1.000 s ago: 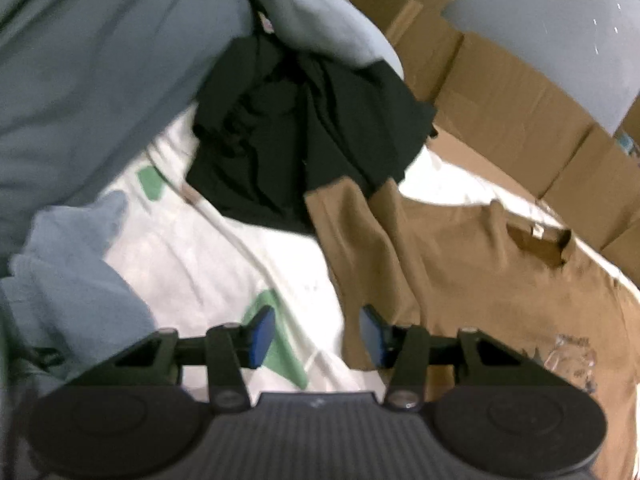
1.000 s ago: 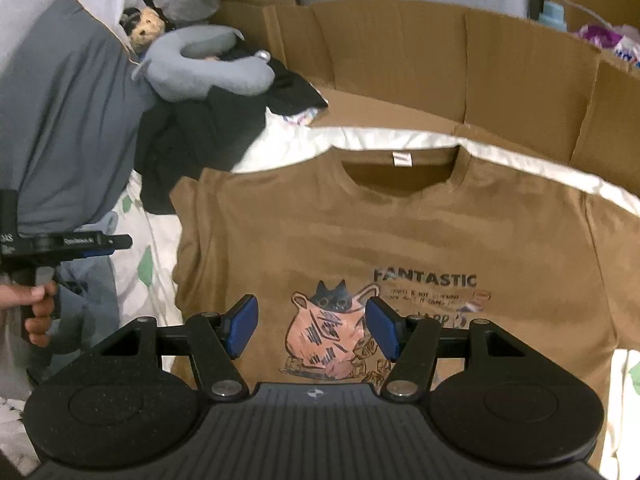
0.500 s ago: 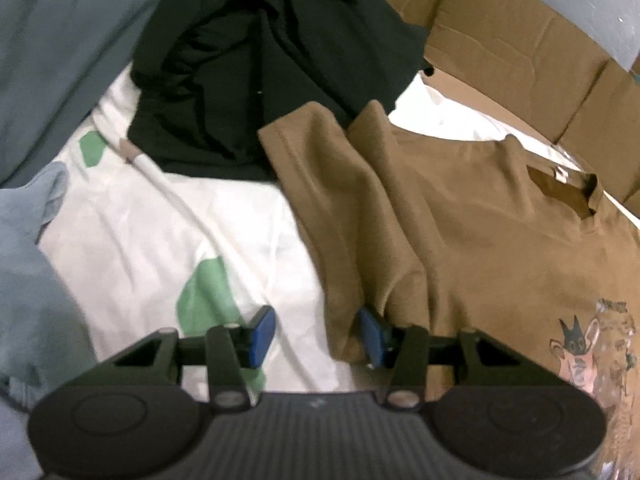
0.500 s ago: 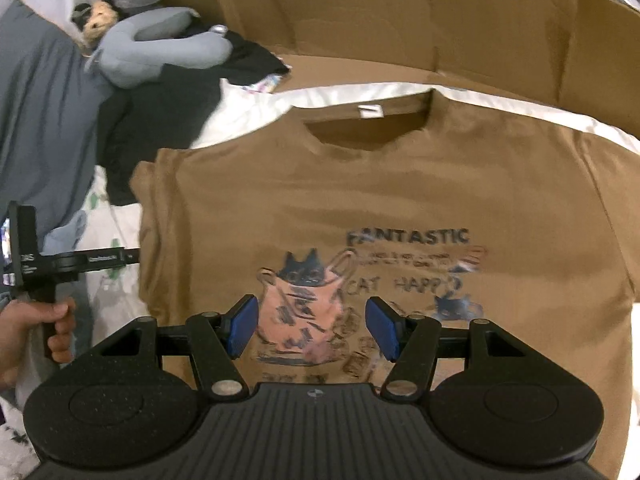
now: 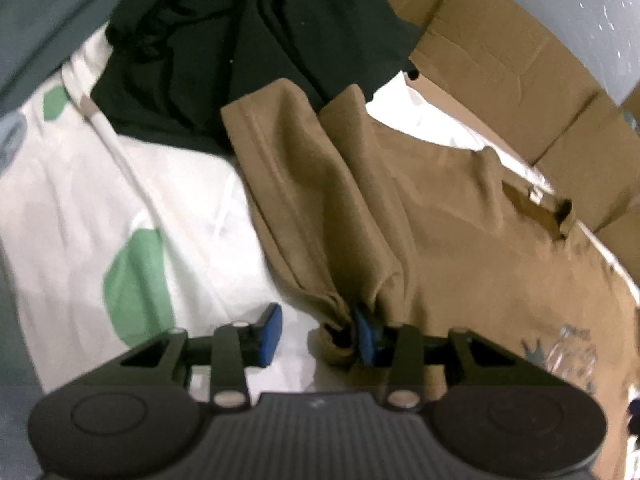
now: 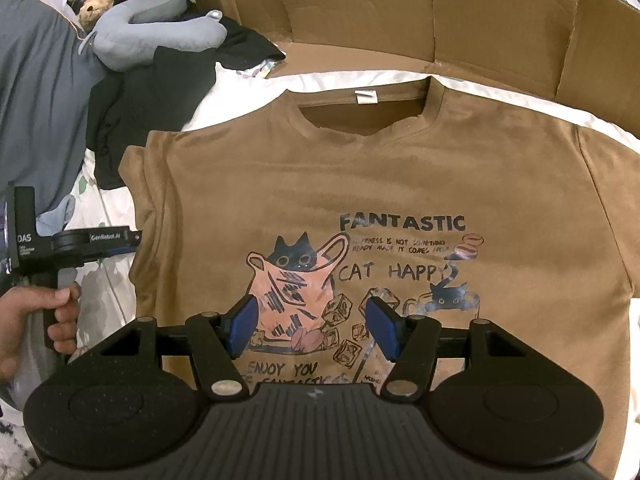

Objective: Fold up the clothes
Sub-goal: 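Move the left gripper to the T-shirt side edge beside the sleeve, then grasp the brown T-shirt side edge with the left gripper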

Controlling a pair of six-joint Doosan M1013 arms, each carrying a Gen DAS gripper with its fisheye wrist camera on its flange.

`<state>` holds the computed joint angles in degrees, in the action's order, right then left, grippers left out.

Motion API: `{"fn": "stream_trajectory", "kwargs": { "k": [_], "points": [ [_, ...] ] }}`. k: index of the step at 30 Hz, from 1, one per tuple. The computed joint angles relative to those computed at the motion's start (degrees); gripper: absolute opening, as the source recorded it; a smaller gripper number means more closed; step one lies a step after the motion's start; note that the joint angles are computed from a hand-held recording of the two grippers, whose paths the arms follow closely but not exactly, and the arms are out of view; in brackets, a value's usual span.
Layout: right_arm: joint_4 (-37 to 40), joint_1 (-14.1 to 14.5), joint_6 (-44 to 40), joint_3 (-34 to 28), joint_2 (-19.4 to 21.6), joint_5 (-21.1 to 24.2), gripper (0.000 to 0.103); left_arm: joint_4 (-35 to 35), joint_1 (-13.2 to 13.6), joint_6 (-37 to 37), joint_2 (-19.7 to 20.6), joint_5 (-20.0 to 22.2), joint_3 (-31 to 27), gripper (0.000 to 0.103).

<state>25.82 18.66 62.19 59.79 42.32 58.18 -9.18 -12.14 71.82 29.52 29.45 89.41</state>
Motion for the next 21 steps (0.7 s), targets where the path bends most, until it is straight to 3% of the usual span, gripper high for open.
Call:
{"fn": "stream_trajectory", "kwargs": {
  "k": [5,6,7,8,10,21],
  "points": [
    [-0.29,0.12,-0.35,0.28,-0.08,0.51,0.066,1.71,-0.48,-0.53,0.39,-1.51,-0.21,0.042],
    [-0.28,0.13,-0.47,0.34,-0.09,0.6,0.066,0.65,-0.4,0.57,0.33,-1.95,-0.06,0.038],
    [-0.21,0.14,-0.63,0.37,-0.09,0.7,0.066,-0.52,-0.31,1.77,0.27,-2.38,0.09,0.022],
    [-0.17,0.16,-0.76,0.4,-0.09,0.77,0.066,-1.73,-0.22,3.02,0.21,-2.8,0.24,0.016],
    [-0.14,0.2,-0.81,0.41,-0.09,0.82,0.066,-2.27,-0.08,3.14,0.01,-2.59,0.27,0.009],
    [2.35,0.36,-2.23,-0.6,0.49,1.13,0.066,2.02,1.96,3.15,-3.27,-0.6,0.14,0.006]
  ]
}}
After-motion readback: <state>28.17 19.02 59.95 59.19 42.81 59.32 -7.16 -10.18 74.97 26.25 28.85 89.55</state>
